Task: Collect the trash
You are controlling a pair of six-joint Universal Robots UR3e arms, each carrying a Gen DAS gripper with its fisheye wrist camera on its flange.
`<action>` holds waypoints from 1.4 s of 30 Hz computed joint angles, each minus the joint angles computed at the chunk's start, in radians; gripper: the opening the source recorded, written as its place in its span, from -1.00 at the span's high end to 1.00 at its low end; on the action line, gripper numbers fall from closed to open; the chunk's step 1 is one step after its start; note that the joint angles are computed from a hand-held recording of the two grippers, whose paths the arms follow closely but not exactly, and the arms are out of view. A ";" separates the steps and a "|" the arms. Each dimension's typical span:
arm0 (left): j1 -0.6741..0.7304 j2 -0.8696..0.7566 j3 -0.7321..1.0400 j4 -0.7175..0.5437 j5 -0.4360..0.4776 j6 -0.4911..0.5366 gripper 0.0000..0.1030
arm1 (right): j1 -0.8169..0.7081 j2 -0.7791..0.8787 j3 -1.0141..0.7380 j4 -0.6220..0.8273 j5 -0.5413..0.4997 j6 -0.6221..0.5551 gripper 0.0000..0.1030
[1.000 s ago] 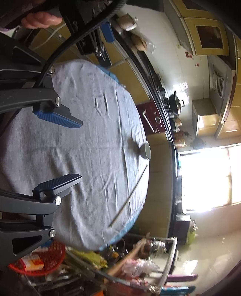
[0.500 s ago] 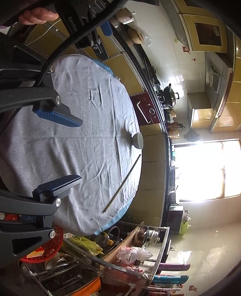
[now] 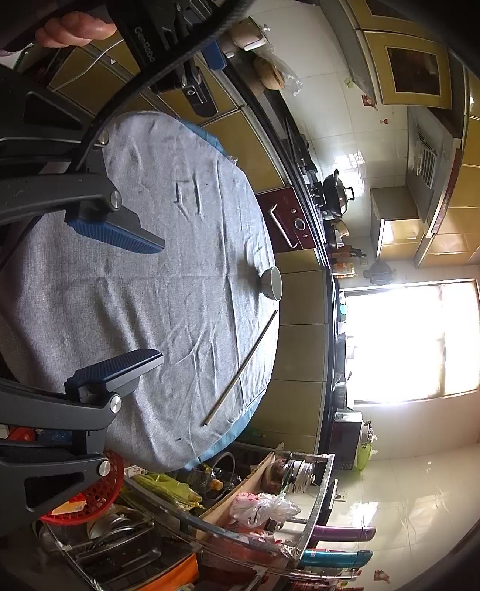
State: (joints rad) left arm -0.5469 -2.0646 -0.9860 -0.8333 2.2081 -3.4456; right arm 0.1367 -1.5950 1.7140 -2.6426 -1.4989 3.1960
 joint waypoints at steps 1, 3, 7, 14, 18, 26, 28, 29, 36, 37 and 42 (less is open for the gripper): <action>0.000 0.001 -0.001 0.000 -0.002 0.001 -0.52 | 0.001 0.000 -0.001 0.001 -0.001 0.001 -0.12; 0.000 0.000 0.000 -0.002 -0.001 0.001 -0.52 | 0.002 0.002 -0.002 0.000 -0.002 0.001 -0.12; 0.000 0.001 0.000 -0.001 -0.002 0.001 -0.52 | 0.000 0.000 0.001 -0.001 0.001 0.003 -0.12; 0.002 0.003 -0.001 -0.005 -0.006 -0.001 -0.52 | -0.002 -0.003 0.003 0.003 0.004 0.002 -0.12; 0.001 0.002 0.000 -0.006 -0.003 -0.003 -0.52 | -0.001 -0.003 0.006 0.000 0.004 0.001 -0.12; 0.009 0.002 -0.001 -0.007 -0.012 -0.007 -0.52 | 0.009 0.012 -0.010 0.004 -0.005 -0.004 -0.12; 0.013 0.002 0.000 -0.007 -0.017 -0.008 -0.52 | 0.010 0.017 -0.018 0.008 -0.007 -0.008 -0.12; 0.016 0.001 0.002 -0.008 -0.019 -0.008 -0.52 | 0.009 0.020 -0.024 0.012 -0.007 -0.009 -0.12; 0.041 -0.006 0.024 -0.017 -0.047 -0.004 -0.52 | 0.018 0.056 -0.084 0.041 -0.022 -0.015 -0.12; 0.045 -0.009 0.030 -0.018 -0.050 -0.004 -0.52 | 0.020 0.064 -0.097 0.046 -0.025 -0.015 -0.12; 0.072 -0.030 0.074 -0.029 -0.082 0.007 -0.52 | 0.030 0.111 -0.171 0.082 -0.040 -0.015 -0.12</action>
